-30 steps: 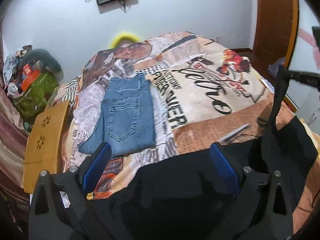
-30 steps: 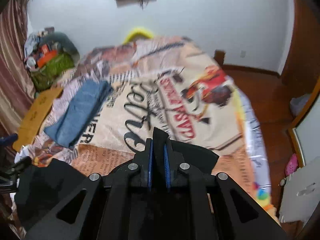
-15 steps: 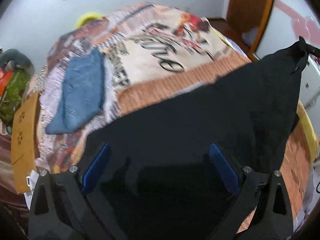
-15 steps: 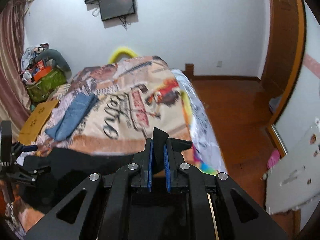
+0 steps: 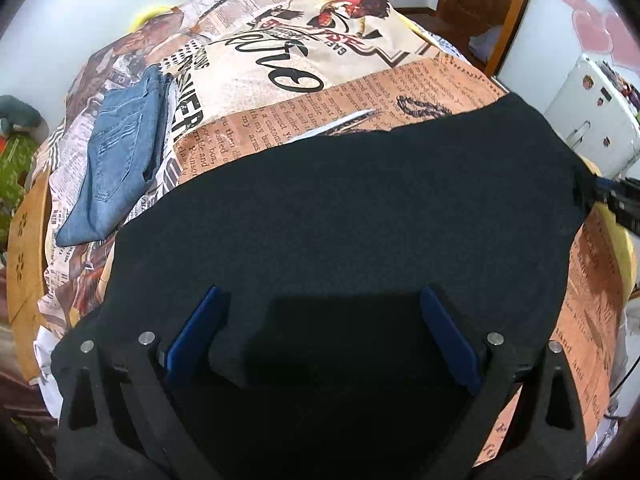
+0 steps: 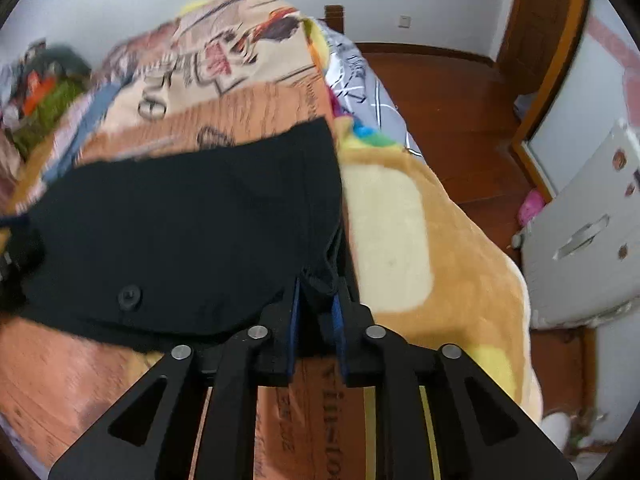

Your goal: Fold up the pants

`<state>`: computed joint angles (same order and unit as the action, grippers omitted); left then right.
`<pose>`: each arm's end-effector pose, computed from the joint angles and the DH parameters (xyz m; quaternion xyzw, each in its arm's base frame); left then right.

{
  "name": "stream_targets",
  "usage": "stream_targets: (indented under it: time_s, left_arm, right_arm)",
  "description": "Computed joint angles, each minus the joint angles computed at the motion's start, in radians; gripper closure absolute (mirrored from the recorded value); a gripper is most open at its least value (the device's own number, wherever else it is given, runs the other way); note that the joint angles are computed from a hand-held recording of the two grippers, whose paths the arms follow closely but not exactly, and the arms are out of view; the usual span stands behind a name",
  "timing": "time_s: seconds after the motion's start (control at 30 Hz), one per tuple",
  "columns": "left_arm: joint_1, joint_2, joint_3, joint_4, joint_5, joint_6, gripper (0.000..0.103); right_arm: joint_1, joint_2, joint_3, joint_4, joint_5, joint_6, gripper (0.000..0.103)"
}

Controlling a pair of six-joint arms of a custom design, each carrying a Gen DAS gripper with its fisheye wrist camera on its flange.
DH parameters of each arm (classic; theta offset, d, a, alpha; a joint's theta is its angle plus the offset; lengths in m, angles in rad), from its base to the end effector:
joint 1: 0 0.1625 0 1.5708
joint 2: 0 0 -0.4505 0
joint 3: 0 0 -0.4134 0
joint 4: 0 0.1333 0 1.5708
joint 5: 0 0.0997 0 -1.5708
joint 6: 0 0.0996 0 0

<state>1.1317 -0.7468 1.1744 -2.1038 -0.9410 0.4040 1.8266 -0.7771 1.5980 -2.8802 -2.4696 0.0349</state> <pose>-0.1725 -0.8188 0.2275 0.3736 0.8731 -0.0555 0.3084 0.2357 -0.6826 0.1679 -0.0081 -0.8802 0.2766 0.3855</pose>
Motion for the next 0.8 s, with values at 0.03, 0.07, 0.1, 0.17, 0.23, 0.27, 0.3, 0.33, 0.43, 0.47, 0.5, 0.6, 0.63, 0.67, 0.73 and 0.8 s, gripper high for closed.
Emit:
stream_targets:
  time_s: [0.03,0.07,0.1,0.17,0.23,0.27,0.3,0.33,0.43,0.47,0.5,0.6,0.63,0.67,0.73,0.8]
  left_arm:
    - [0.001,-0.001,-0.001,-0.005,-0.004,-0.004,0.003]
    - [0.001,-0.001,-0.004,-0.010,-0.006,-0.007,0.003]
    - [0.002,-0.003,-0.004,-0.020,-0.009,-0.009,0.003]
    - [0.003,-0.010,-0.003,-0.057,-0.014,-0.006,0.003]
    - [0.003,-0.022,0.004,-0.110,-0.019,0.001,0.003]
    - [0.003,-0.030,0.009,-0.141,-0.022,0.006,0.003]
    - [0.003,-0.038,0.012,-0.172,-0.023,0.012,0.003]
    - [0.003,-0.046,0.015,-0.205,-0.024,0.020,0.003]
    - [0.008,-0.071,0.012,-0.294,-0.028,0.046,0.003]
    - [0.010,-0.080,0.009,-0.325,-0.029,0.057,0.003]
    - [0.013,-0.087,0.003,-0.349,-0.028,0.065,0.003]
    - [0.025,-0.107,-0.016,-0.396,-0.021,0.083,0.003]
    - [0.028,-0.113,-0.020,-0.411,-0.017,0.087,0.003]
    - [0.034,-0.120,-0.025,-0.434,-0.011,0.092,0.003]
    - [0.046,-0.132,-0.035,-0.477,0.003,0.109,0.003]
    - [0.056,-0.142,-0.037,-0.512,0.024,0.128,0.003]
  right_arm:
    - [0.008,0.004,-0.002,0.000,-0.017,-0.007,0.079]
    - [0.017,0.009,-0.011,0.004,-0.033,-0.013,0.077]
    - [0.024,0.011,-0.013,-0.004,-0.046,-0.022,0.072]
    - [0.043,0.016,-0.013,-0.059,-0.073,-0.066,0.065]
    - [0.062,0.022,-0.023,-0.103,-0.083,-0.110,0.059]
    - [0.071,0.026,-0.028,-0.124,-0.085,-0.129,0.058]
    - [0.079,0.032,-0.038,-0.144,-0.085,-0.151,0.055]
    - [0.089,0.040,-0.053,-0.166,-0.083,-0.182,0.054]
    - [0.113,0.076,-0.108,-0.211,-0.072,-0.254,0.053]
    - [0.120,0.088,-0.129,-0.220,-0.064,-0.275,0.052]
    - [0.128,0.104,-0.157,-0.227,-0.052,-0.297,0.052]
    - [0.145,0.140,-0.215,-0.245,-0.018,-0.346,0.051]
    - [0.150,0.158,-0.243,-0.247,0.001,-0.365,0.051]
    - [0.154,0.170,-0.263,-0.244,0.014,-0.375,0.051]
    - [0.163,0.200,-0.314,-0.234,0.044,-0.400,0.051]
    - [0.171,0.234,-0.366,-0.218,0.075,-0.421,0.051]
